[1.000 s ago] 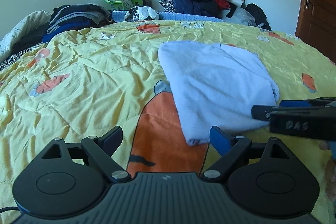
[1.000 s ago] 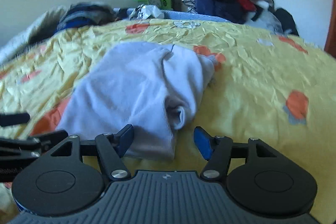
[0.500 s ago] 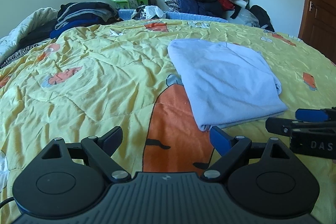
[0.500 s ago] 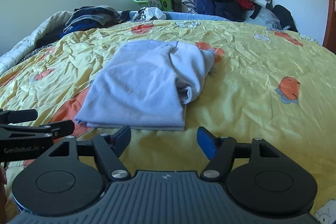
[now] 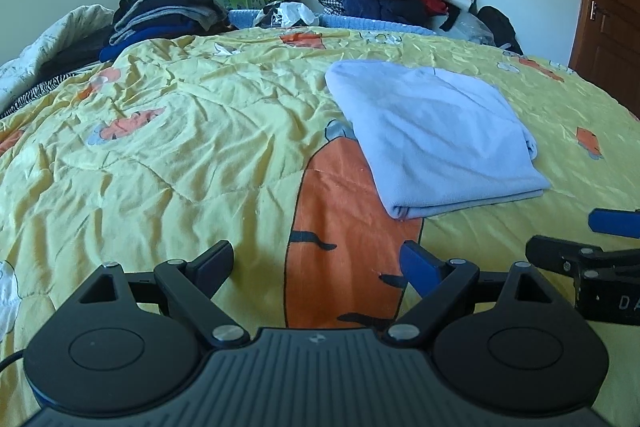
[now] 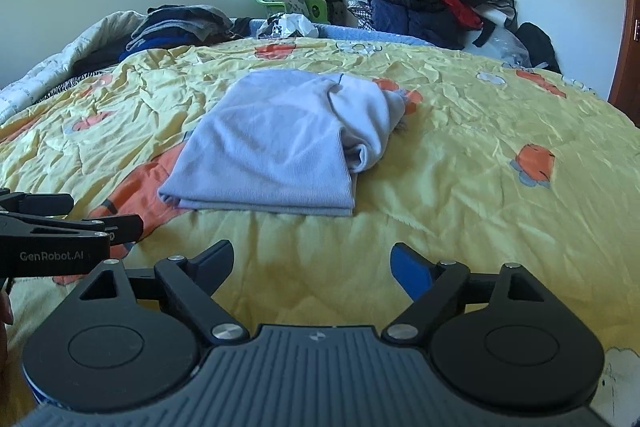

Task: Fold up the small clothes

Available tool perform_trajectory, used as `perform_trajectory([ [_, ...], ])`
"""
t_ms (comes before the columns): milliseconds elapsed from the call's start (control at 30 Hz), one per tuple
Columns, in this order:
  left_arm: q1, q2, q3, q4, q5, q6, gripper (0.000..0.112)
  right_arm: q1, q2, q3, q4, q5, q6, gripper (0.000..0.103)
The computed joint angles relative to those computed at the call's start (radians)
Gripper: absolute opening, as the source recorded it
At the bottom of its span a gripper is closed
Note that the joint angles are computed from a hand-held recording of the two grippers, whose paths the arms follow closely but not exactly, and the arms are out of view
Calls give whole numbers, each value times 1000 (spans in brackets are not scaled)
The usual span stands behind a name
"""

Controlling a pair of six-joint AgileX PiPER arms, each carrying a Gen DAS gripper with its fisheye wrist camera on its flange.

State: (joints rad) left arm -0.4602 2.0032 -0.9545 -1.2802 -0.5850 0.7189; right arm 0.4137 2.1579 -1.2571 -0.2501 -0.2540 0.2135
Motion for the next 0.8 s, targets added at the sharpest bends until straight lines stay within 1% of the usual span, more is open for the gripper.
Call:
perform_trajectory([
  [67, -5, 4, 3, 5, -12, -11, 91, 1, -4, 15, 33, -6, -32, 90],
  [267, -9, 10, 11, 23, -12, -40, 91, 5, -15, 51, 99, -21, -98, 92],
  [300, -8, 10, 13, 33, -8, -48, 92, 6, -17, 58, 116, -25, -114, 93],
  [400, -6, 11, 16, 59, 1, -53, 100, 9, -22, 76, 179, -40, -164, 94],
  [433, -10, 12, 15, 60, -3, -48, 100, 7, -22, 76, 182, -39, -165, 95],
  [467, -14, 16, 12, 54, -8, -38, 100, 7, -22, 78, 192, -39, -173, 95],
  [567, -25, 26, -2, 20, -17, 11, 101, 17, -21, 82, 294, -43, -259, 98],
  [633, -29, 31, -12, -10, -20, 39, 103, 20, -19, 83, 337, -44, -296, 100],
  [800, -31, 31, -3, -8, -25, 5, 103, 26, -9, 75, 423, -36, -368, 102],
])
